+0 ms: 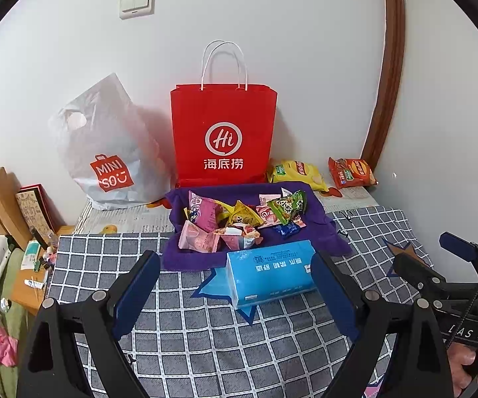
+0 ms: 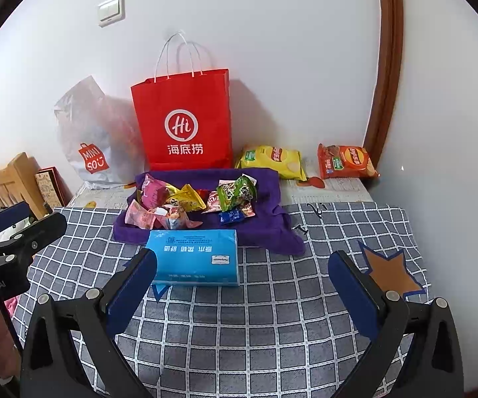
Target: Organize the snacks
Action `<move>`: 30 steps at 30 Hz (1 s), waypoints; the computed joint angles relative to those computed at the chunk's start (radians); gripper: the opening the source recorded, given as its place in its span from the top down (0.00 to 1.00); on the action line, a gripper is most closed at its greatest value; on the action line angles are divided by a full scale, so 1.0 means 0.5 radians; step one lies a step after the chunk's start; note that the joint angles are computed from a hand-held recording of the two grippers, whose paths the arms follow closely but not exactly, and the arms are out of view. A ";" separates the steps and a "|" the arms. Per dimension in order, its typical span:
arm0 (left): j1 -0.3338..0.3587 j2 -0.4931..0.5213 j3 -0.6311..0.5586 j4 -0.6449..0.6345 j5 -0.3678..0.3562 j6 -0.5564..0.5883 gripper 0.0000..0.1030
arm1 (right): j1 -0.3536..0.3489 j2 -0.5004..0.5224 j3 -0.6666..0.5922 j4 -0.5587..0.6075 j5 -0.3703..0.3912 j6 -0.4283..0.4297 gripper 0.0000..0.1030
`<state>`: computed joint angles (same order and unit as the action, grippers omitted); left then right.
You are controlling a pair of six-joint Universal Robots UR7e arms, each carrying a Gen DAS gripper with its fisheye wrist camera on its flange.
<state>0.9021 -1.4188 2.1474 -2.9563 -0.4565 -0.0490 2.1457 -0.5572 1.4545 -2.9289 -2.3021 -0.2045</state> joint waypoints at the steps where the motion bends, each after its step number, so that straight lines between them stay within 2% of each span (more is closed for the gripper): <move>1: 0.004 0.001 -0.005 -0.001 -0.007 0.007 0.11 | 0.000 -0.003 0.003 -0.003 0.001 -0.002 0.01; 30: -0.006 -0.025 0.019 0.027 -0.009 -0.038 0.11 | 0.004 -0.019 0.026 -0.042 0.010 -0.017 0.01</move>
<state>0.8989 -1.4314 2.1571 -2.9427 -0.4612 -0.0683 2.1478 -0.5667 1.4677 -2.9497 -2.2969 -0.2130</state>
